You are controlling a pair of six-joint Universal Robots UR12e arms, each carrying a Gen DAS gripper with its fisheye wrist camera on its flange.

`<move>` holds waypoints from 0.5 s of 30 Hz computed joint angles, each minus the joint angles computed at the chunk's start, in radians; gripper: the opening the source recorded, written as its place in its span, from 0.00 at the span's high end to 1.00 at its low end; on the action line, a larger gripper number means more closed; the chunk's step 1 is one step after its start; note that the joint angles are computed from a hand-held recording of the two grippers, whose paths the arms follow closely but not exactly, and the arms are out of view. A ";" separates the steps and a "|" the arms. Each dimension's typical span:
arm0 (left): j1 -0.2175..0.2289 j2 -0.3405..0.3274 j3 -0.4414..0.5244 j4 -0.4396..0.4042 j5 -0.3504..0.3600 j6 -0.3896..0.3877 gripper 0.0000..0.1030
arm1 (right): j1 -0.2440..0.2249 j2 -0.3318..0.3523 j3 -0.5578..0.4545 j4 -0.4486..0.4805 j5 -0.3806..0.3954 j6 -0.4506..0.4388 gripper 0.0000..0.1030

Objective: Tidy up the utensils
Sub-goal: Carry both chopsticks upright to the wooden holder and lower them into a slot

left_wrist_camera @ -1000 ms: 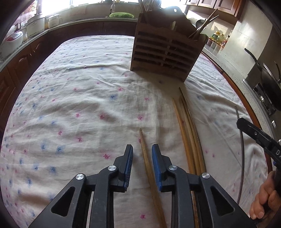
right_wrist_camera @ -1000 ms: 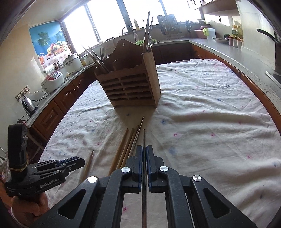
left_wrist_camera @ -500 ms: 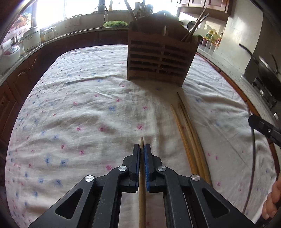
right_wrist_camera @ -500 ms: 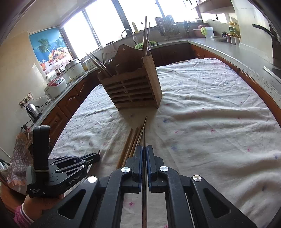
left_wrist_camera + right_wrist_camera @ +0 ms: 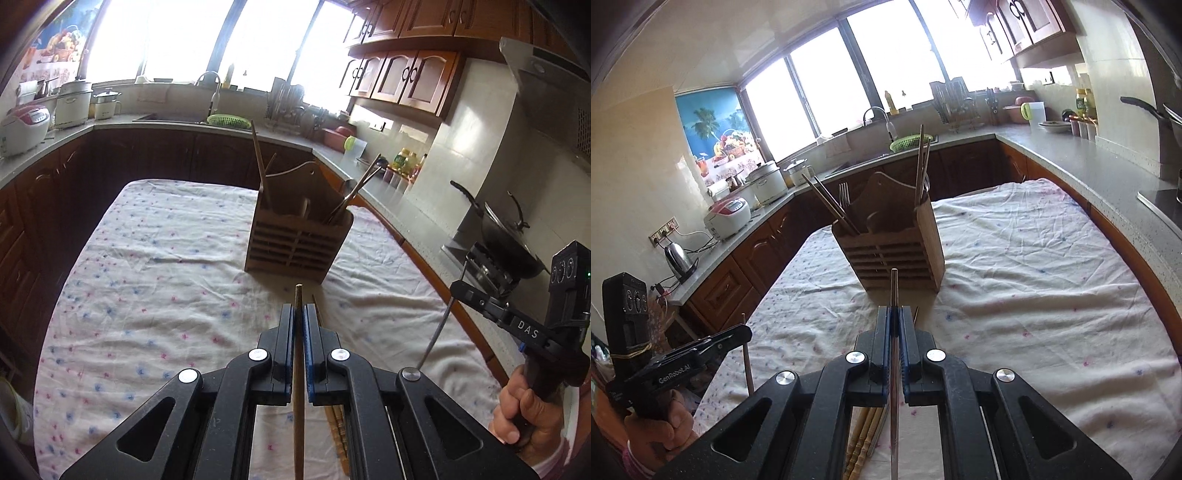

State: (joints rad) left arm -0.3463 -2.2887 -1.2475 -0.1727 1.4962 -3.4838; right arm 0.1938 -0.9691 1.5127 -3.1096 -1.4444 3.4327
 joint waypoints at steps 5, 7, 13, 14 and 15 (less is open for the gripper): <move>0.005 0.014 -0.018 0.048 -0.001 -0.007 0.97 | 0.000 -0.007 -0.008 -0.022 -0.009 -0.013 0.96; 0.005 0.016 -0.020 0.061 0.006 -0.005 0.97 | 0.000 -0.008 -0.013 -0.028 -0.012 -0.016 0.96; 0.004 0.010 -0.007 0.084 0.032 -0.008 0.97 | -0.002 -0.004 -0.024 -0.042 -0.015 -0.020 0.96; 0.005 0.009 -0.005 0.085 0.031 -0.010 0.97 | -0.003 -0.003 -0.027 -0.039 -0.015 -0.021 0.96; 0.006 0.006 0.000 0.087 0.033 -0.011 0.97 | -0.003 -0.003 -0.030 -0.037 -0.016 -0.021 0.96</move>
